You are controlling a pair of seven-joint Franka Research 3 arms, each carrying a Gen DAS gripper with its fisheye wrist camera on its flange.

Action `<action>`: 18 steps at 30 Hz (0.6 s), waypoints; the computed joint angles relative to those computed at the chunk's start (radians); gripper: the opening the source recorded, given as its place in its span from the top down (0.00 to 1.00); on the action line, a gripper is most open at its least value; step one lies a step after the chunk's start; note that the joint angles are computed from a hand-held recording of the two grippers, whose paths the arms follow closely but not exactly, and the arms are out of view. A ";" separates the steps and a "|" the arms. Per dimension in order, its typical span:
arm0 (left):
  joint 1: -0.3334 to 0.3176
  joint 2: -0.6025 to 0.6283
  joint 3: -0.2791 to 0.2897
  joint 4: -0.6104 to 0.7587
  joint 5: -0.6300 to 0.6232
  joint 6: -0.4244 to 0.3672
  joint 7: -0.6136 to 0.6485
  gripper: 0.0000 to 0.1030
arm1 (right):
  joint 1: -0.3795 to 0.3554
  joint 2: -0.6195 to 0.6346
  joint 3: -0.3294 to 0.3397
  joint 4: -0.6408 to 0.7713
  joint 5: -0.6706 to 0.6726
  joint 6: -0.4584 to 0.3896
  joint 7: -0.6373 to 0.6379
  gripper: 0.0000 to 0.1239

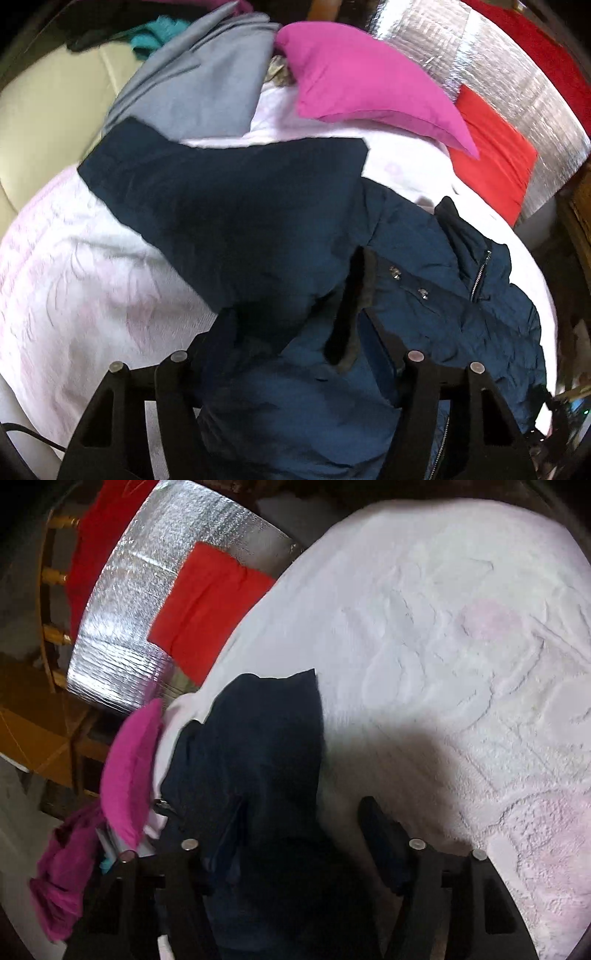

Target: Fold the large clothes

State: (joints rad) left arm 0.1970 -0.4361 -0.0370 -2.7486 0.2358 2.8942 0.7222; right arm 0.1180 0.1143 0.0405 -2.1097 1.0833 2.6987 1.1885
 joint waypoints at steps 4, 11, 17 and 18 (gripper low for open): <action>-0.105 0.016 0.088 -0.009 -0.113 0.003 0.093 0.34 | 0.004 -0.008 0.000 -0.008 -0.012 -0.006 -0.013 0.72; -0.113 0.071 0.034 0.016 -0.159 0.028 0.123 0.34 | 0.025 -0.075 -0.006 -0.067 -0.026 0.027 -0.058 0.74; -0.122 0.156 0.028 0.063 -0.154 0.052 0.162 0.44 | 0.036 -0.084 -0.017 -0.092 -0.085 0.028 -0.033 0.67; -0.130 0.165 0.034 0.062 -0.162 0.077 0.172 0.52 | 0.037 -0.083 -0.017 -0.092 -0.095 0.030 -0.029 0.67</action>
State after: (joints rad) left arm 0.0671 -0.2709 -0.0031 -2.6861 0.0742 2.9708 0.8943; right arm 0.1552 0.0314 0.0237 -2.2021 0.9882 2.7283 1.1598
